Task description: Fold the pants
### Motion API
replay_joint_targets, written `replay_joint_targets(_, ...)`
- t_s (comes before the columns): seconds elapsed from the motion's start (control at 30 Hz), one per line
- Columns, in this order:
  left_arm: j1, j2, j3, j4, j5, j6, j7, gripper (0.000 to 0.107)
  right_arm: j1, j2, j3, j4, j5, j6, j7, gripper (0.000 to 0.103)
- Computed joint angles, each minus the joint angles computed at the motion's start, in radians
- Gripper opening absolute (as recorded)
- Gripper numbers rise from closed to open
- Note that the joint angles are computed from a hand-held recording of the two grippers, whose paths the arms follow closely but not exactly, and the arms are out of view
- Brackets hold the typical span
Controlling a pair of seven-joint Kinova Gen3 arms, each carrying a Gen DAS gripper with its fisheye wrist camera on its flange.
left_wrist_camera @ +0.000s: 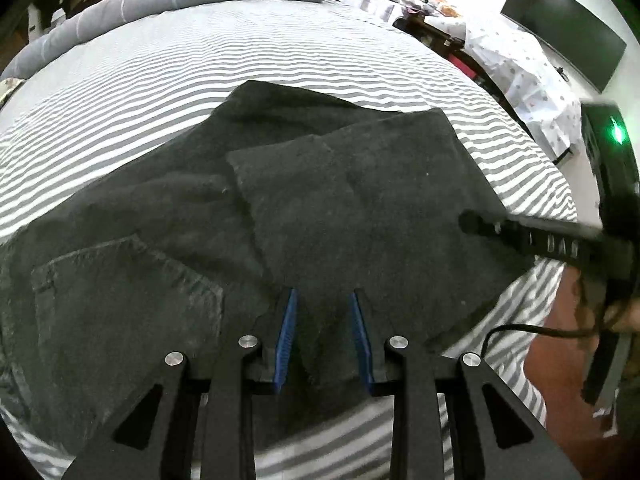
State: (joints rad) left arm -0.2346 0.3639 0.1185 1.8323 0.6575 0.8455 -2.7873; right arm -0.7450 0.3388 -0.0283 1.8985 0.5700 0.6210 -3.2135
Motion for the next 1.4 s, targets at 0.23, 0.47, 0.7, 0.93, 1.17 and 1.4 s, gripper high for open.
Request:
replay_joint_targets(0.23,-0.169,0.014,-0.060,-0.049,0.041,0.195,-0.006,0.031,-0.040,-0.004,-0.005,-0.007,0.002,0.008,-0.073,0.045)
replay_joint_targets(0.47,-0.354,0.118,-0.142,-0.186,0.136,0.392,0.177,0.048,-0.163,-0.056,-0.006,-0.023,0.198,0.095,-0.347,0.065)
replay_joint_targets(0.7,-0.475,0.236,-0.143,-0.275,0.182,0.441,0.370,0.049,-0.171,-0.045,-0.085,-0.082,0.261,0.149,-0.422,0.065)
replay_joint_targets(0.93,-0.509,0.336,-0.105,-0.338,0.188,0.461,0.501,0.049,-0.202,-0.027,-0.099,-0.141,0.265,0.218,-0.420,0.065)
replay_joint_targets(1.17,-0.527,0.401,-0.064,-0.379,0.204,0.450,0.563,0.049,-0.206,-0.022,-0.110,-0.168,0.252,0.251,-0.410,0.065)
replay_joint_targets(1.4,-0.548,0.412,-0.027,-0.364,0.261,0.444,0.491,0.042,-0.206,0.001,-0.105,-0.203,0.227,0.249,-0.359,0.065)
